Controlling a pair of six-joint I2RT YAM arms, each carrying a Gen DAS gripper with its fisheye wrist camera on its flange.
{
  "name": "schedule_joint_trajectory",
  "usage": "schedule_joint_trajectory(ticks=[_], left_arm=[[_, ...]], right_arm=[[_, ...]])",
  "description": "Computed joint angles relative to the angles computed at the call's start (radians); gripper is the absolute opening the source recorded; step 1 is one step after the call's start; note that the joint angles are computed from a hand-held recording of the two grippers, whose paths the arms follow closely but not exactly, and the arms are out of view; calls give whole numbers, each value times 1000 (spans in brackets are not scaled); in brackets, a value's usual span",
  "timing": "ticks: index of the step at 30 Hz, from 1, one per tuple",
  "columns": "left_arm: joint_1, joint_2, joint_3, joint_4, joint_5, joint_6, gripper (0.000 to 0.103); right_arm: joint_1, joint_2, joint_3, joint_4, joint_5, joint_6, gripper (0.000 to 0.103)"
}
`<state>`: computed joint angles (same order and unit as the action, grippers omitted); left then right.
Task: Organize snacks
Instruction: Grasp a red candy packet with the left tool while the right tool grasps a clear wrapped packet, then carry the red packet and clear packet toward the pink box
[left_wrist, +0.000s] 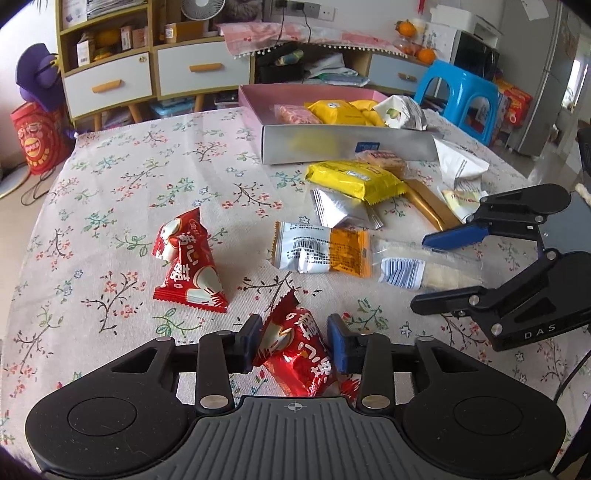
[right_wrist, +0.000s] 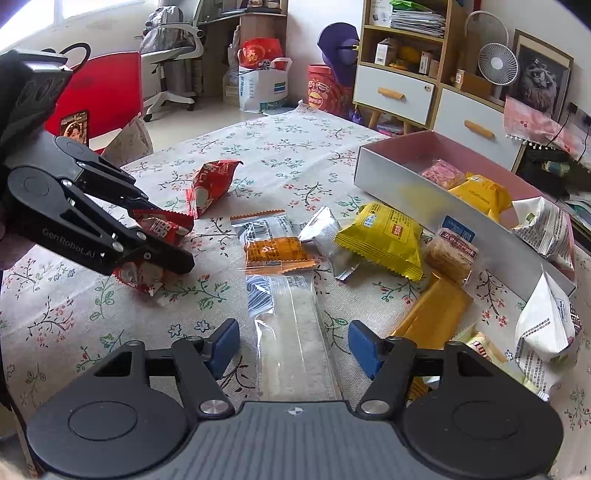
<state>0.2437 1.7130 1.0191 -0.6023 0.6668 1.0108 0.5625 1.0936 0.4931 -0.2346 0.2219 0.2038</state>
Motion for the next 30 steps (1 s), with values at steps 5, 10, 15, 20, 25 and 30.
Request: schedule_joint_trajectory(ticks=[5,10,15,20,25,30], left_arm=[[6,1,3,3,2,-22,30],[12,7,11,1,12,-51,26],[16,15,26,-7,25,-81,25],[13,19,54,-42,47,-97,25],[10,2,72,-59,76,-123,25],[-2,-12,81,-47,89,-167,25]], right_arm=[[15,0,-1,16,-13,2,23],[37,8,5,17,11,20,21],[24,2,7,13,9,36,20],[5,-28,4,11,-5,59,20],[-26,-54,8,12,-35,90,20],[-71,-81,12,6,-75,135,20]])
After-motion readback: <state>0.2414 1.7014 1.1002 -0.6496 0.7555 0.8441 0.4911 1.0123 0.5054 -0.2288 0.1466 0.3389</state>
